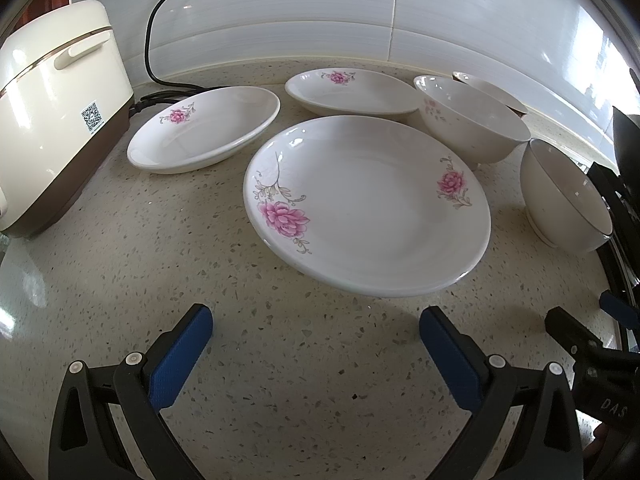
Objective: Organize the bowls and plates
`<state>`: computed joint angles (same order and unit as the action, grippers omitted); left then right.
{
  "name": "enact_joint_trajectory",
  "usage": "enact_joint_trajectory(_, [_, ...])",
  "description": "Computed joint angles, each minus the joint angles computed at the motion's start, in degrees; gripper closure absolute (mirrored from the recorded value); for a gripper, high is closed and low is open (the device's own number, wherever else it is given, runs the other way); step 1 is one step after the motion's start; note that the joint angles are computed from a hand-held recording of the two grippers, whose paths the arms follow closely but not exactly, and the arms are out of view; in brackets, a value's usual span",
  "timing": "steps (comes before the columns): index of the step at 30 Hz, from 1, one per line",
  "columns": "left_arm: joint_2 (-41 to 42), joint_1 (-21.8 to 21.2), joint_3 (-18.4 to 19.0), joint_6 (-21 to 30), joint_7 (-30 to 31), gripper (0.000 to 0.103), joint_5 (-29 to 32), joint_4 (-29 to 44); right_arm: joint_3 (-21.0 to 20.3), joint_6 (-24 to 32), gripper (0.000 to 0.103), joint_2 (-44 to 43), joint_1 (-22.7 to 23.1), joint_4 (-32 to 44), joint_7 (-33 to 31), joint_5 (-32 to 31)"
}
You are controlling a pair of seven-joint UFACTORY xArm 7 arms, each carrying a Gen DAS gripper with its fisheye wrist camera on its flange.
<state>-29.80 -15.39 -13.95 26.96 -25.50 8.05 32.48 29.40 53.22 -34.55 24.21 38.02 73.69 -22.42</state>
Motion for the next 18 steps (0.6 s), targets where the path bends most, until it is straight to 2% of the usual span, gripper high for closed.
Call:
enact_joint_trajectory(6, [-0.34, -0.94, 1.05, -0.11, 1.90, 0.000, -0.86, -0.36, 0.04, 0.16, 0.000, 0.07, -0.01, 0.08, 0.23, -0.07])
enact_joint_trajectory(18, [-0.94, -0.82, 0.59, 0.19, 1.93, 0.000, -1.10, -0.65, 0.14, 0.50, 0.000, 0.64, -0.04, 0.59, 0.73, -0.42])
